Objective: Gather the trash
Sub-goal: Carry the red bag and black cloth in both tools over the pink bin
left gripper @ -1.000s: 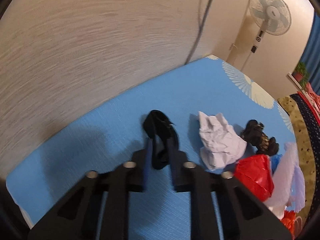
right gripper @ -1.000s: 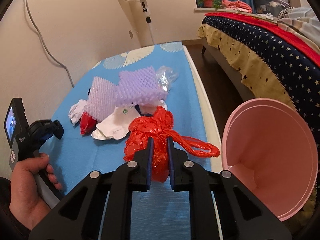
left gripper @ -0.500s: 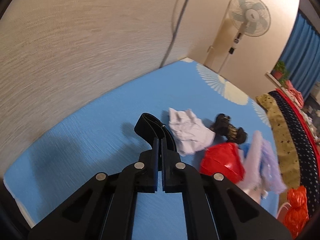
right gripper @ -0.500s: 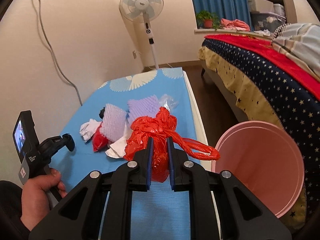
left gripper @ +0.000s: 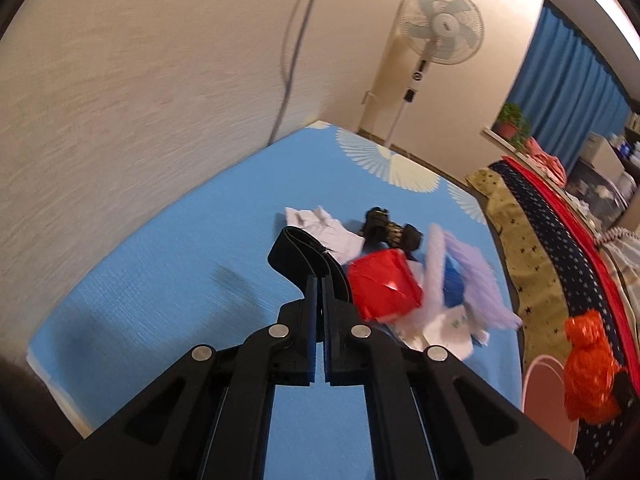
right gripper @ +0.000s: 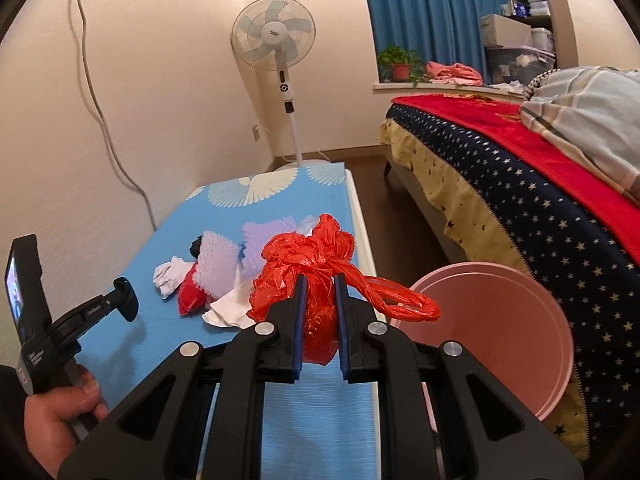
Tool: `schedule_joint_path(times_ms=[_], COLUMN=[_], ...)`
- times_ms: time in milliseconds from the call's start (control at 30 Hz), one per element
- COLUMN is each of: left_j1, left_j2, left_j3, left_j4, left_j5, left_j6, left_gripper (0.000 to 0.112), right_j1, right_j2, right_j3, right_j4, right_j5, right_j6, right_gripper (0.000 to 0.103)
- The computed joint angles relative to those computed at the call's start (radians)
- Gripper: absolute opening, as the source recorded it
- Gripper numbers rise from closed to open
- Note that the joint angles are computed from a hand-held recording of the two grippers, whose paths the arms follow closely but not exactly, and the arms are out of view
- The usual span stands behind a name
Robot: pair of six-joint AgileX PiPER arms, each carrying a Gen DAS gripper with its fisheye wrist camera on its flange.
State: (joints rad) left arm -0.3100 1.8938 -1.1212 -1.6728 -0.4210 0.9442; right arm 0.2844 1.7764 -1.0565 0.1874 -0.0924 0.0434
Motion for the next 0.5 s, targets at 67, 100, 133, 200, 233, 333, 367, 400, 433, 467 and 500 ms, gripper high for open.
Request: schedule_joint_path(times_ms=[67,100,133,200,233,333,367,400,433,467,500], left_j1=[-0.015,-0.024,-0.033,-0.046,-0.054,-0.090,-0.100,-0.111,-0.120,-0.128,-0.138], left_j2=[-0.012,-0.017,-0.022,-0.029,-0.029,-0.029,-0.027,-0.028,-0.028,-0.028,-0.028], left_j3=[0.010,0.015,0.021,0.029,0.028,0.024,0.022,0.021,0.022,0.025,0.025], left_j4=[0.010,0.017,0.025,0.031,0.033,0.030,0.031,0.033,0.038,0.046,0.049], left_j5=[-0.002,-0.006,-0.010,-0.009,-0.013,-0.033,-0.037,-0.039,-0.041,-0.042,-0.045], left_j6=[0.000,-0.002,-0.004,0.003,0.007,0.032,0.037,0.044,0.043,0.041,0.045], left_gripper=[0.002,0.002,0.002,0.002,0.002,0.002,0.002,0.002,0.002,0.002,0.002], right_j1=[-0.003,-0.003,-0.004,-0.005,-0.006,-0.005,-0.005,-0.007,-0.009,-0.011,-0.014], right_j2=[-0.019,-0.028,-0.038,-0.051,-0.059,-0.079,-0.082,-0.087,-0.090,-0.094,-0.099], right_j3=[0.018,0.027,0.036,0.047,0.053,0.067,0.070,0.074,0.078,0.081,0.085], right_j4=[0.058,0.085,0.108,0.164,0.185,0.277,0.304,0.329,0.331,0.350,0.358], right_j5=[-0.009,-0.014,-0.019,-0.027,-0.031,-0.038,-0.041,-0.045,-0.046,-0.048,-0.050], right_j6=[-0.060,-0.087,-0.112,-0.170,-0.191,-0.279,-0.308,-0.334,-0.337,-0.356,-0.363], right_gripper=[0.014,0.014,0.014,0.014,0.014,0.014,0.014,0.014,0.014,0.014,0.014])
